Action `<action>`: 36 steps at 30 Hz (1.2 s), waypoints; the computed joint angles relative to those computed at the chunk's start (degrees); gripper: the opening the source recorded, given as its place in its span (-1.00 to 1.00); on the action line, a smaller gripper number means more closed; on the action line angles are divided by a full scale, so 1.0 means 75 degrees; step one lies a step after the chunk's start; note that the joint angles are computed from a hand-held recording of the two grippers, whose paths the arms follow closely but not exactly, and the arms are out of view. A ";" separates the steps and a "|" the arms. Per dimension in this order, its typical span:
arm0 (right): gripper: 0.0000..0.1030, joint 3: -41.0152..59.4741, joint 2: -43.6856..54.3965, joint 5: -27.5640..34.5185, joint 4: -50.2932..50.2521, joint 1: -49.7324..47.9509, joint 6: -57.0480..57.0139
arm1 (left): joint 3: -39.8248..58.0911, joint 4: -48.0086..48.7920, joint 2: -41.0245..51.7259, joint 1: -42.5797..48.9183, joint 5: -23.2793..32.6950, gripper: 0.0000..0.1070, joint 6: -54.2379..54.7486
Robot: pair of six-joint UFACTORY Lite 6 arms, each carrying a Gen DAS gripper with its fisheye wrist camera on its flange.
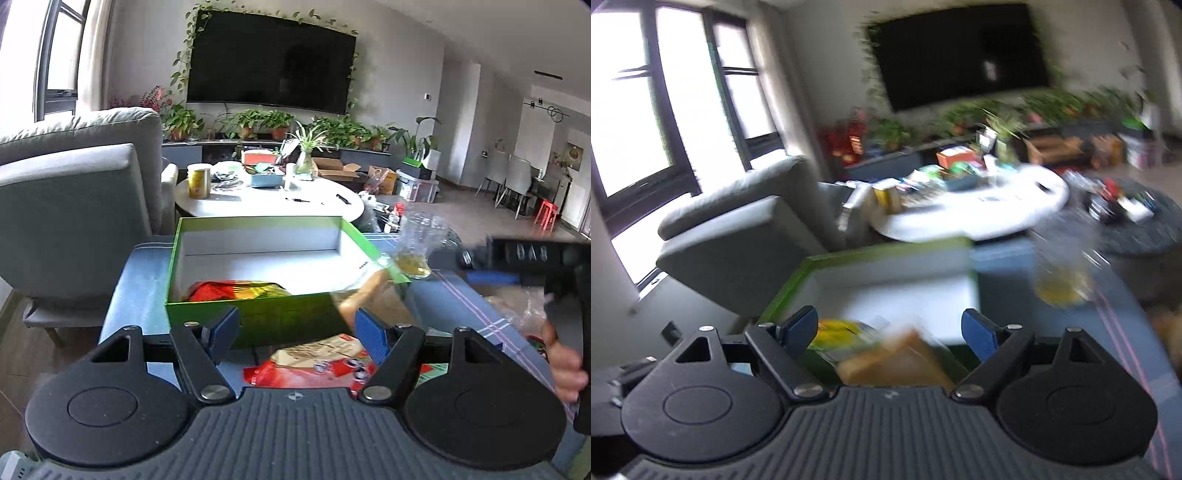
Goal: Organize snacks
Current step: 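Grasp the bagged bread loaf with the right tool and lift it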
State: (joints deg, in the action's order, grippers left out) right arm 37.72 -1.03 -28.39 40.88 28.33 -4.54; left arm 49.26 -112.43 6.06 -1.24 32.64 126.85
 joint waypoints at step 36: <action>0.41 0.0820 0.2272 -0.0121 -0.7818 -0.2109 0.6645 | 0.2432 0.1826 0.2311 -0.2576 -0.2209 0.25 -0.2511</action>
State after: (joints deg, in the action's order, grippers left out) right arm 43.87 16.01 -29.30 -17.75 12.52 45.30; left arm 67.50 -98.73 23.39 -20.56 16.08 108.03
